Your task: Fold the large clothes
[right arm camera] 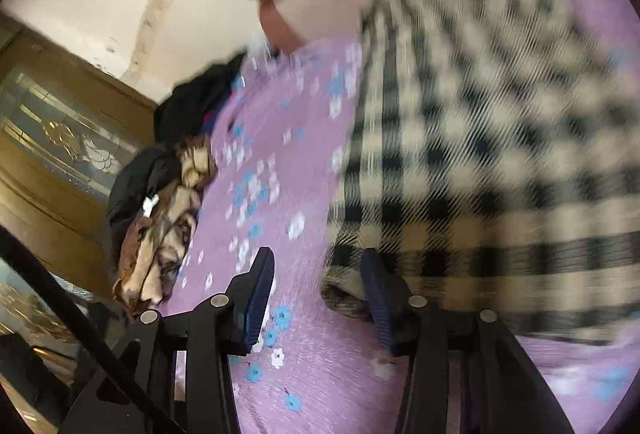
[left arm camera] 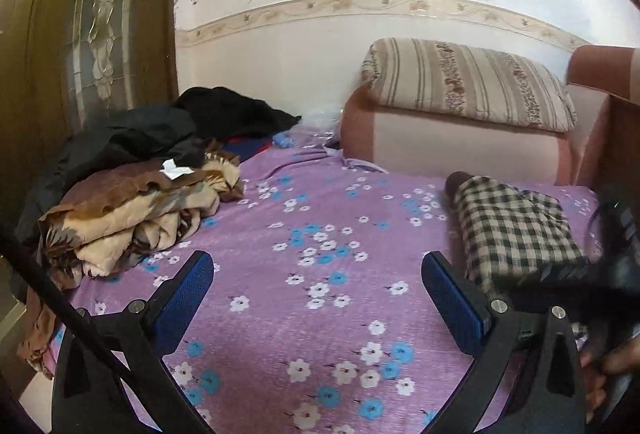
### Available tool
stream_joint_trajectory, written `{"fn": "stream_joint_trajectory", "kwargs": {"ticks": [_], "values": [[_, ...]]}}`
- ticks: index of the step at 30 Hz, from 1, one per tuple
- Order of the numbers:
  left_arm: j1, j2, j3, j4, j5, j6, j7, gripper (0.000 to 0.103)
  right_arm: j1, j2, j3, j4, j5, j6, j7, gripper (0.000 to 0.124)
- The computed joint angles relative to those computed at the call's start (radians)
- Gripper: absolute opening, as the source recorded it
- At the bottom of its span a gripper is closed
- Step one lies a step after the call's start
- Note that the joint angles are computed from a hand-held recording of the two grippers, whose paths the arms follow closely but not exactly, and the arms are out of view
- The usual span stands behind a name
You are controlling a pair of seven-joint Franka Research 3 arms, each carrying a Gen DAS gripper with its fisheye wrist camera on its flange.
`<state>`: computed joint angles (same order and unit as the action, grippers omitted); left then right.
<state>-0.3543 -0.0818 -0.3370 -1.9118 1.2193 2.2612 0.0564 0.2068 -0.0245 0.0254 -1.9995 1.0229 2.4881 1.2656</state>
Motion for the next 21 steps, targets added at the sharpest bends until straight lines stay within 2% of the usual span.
{"fn": "stream_joint_trajectory", "kwargs": {"ticks": [3, 6, 7, 8, 12, 14, 17, 21], "values": [[0.009, -0.012, 0.009, -0.015, -0.01, 0.02, -0.01, 0.103, 0.005, 0.006, 0.007, -0.037, 0.064, 0.026, -0.019, 0.051], [0.018, -0.019, 0.01, -0.025, -0.02, 0.031, -0.019, 0.103, -0.001, -0.034, -0.006, -0.077, 0.056, -0.051, -0.031, 0.051], [0.02, -0.02, 0.011, -0.027, -0.031, 0.037, -0.015, 0.103, -0.005, -0.049, -0.013, -0.09, 0.024, -0.113, -0.018, 0.051], [0.022, -0.022, 0.011, -0.028, -0.042, 0.046, -0.012, 0.103, -0.006, -0.08, -0.013, -0.123, -0.016, -0.127, -0.01, 0.051], [0.02, -0.028, -0.009, -0.035, 0.003, 0.031, -0.046, 0.103, 0.002, -0.229, -0.006, -0.257, -0.153, -0.072, 0.023, 0.051], [0.009, -0.017, -0.018, -0.023, 0.008, 0.014, -0.027, 0.103, -0.013, -0.319, 0.017, -0.32, -0.298, -0.014, 0.093, 0.052], [-0.012, 0.001, -0.025, 0.002, -0.02, 0.01, 0.02, 0.103, -0.084, -0.469, 0.09, -0.429, -0.548, 0.104, 0.231, 0.066], [-0.049, 0.017, -0.033, 0.027, -0.067, 0.022, 0.063, 0.103, -0.147, -0.565, 0.135, -0.528, -0.707, 0.2, 0.363, 0.068]]}}
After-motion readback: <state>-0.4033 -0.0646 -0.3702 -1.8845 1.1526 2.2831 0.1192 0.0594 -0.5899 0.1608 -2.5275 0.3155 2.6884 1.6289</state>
